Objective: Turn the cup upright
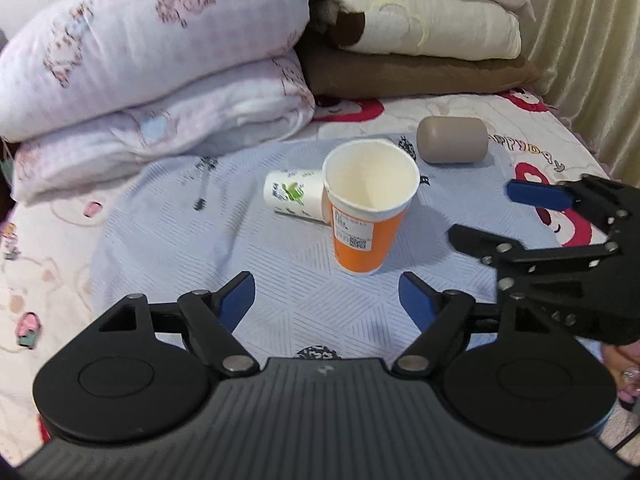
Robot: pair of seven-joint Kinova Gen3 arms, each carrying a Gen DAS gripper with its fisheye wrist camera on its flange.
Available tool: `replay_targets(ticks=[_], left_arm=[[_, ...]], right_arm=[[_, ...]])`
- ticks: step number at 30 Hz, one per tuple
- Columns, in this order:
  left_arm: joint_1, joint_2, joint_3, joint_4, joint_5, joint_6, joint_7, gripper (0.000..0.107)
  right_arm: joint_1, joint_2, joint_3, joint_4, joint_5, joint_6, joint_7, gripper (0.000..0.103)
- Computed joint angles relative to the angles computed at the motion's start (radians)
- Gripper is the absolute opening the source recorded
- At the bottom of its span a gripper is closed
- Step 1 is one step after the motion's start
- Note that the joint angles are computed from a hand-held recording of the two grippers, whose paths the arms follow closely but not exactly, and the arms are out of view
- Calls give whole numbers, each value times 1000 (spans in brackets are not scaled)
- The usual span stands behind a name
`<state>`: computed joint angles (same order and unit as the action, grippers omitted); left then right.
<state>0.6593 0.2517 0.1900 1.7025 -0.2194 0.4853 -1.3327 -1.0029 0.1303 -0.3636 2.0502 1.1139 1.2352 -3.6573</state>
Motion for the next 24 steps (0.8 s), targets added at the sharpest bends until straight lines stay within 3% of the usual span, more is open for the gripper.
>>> replay_targets(ticks=[7,12,15,19,24], left_arm=[[-17,-69,17,-33,22,108,19,95],[-13,-110,32,-70,-13,208,78,100],[-4,-127,45,-89,-52,257,116,101],[6,-128,63,-123,-87,333,143,101],[13,-142,73,-126,-114,359,176,101]], right_arm=[[-38,-49,-32,-119,-139,168,68,80],[-56,-82,-68,-213,-219,300,60,89],[-57,-88,-81,-275,-272,367,46,98],[-70,-53,-78,-377,-341,501,32,98],[-89,-68,-75,-408,-370,526,-2,98]])
